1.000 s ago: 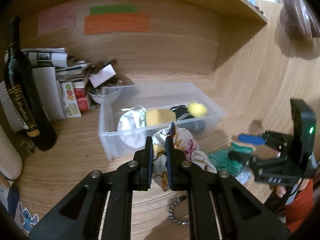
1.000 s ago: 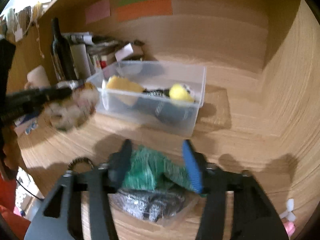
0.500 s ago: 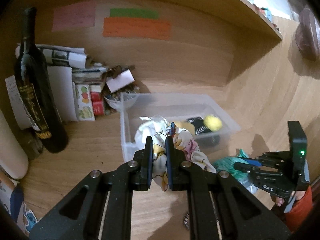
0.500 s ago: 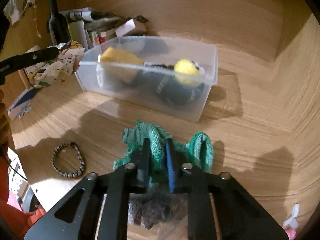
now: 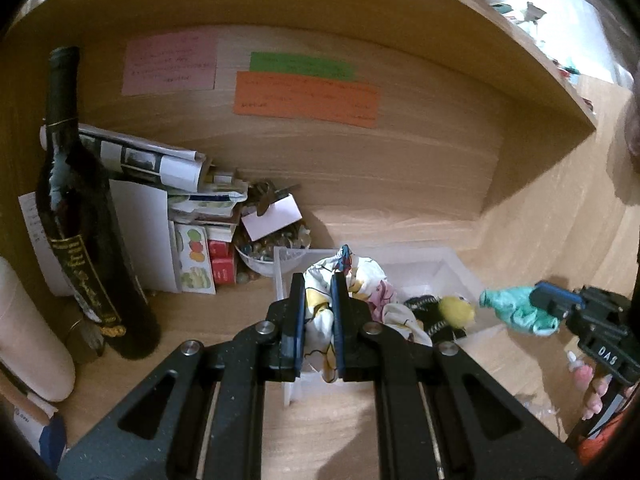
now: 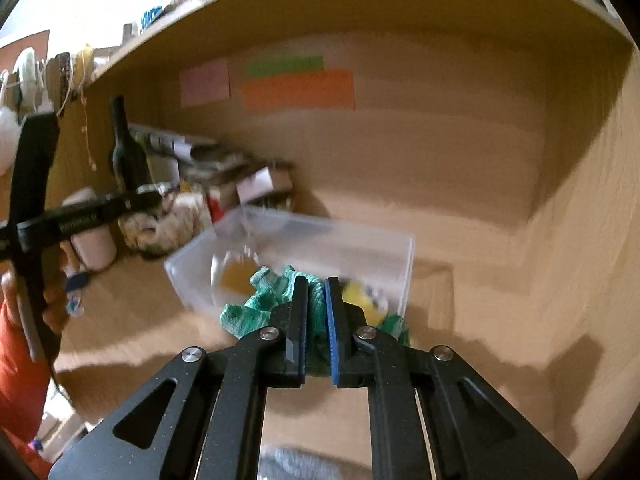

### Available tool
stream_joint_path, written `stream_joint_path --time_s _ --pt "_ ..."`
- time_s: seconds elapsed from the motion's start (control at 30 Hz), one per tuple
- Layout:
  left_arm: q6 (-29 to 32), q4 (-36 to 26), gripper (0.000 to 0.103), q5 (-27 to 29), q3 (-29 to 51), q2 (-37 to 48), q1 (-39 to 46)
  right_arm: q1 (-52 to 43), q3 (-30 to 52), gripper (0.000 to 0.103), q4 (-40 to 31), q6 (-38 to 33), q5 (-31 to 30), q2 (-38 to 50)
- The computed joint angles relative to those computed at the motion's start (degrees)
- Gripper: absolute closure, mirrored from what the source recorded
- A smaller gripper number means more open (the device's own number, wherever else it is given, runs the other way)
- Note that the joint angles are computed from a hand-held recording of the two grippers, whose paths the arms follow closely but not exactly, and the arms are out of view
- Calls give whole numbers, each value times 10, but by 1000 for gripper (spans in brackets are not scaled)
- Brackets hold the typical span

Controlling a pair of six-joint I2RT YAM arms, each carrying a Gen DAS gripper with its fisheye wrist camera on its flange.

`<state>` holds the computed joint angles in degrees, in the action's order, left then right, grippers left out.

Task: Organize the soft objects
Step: 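Place scrunchie and green fabric into the clear box and open both tools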

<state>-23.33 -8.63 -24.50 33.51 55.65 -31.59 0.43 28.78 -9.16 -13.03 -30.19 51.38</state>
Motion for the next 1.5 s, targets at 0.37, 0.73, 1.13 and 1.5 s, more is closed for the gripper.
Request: stream_joint_path --time_s 0.37,0.73,1.13,1.5 --pt "13 54 92 2 45 117 22 84 77 96 69 11 83 129" --pt "9 62 92 34 91 233 40 153 150 96 75 -22 154 291" --pt "4 42 78 88 100 252 59 166 170 87 46 -30 187 337" --pt "8 13 45 44 68 142 12 148 131 33 55 -18 168 234"
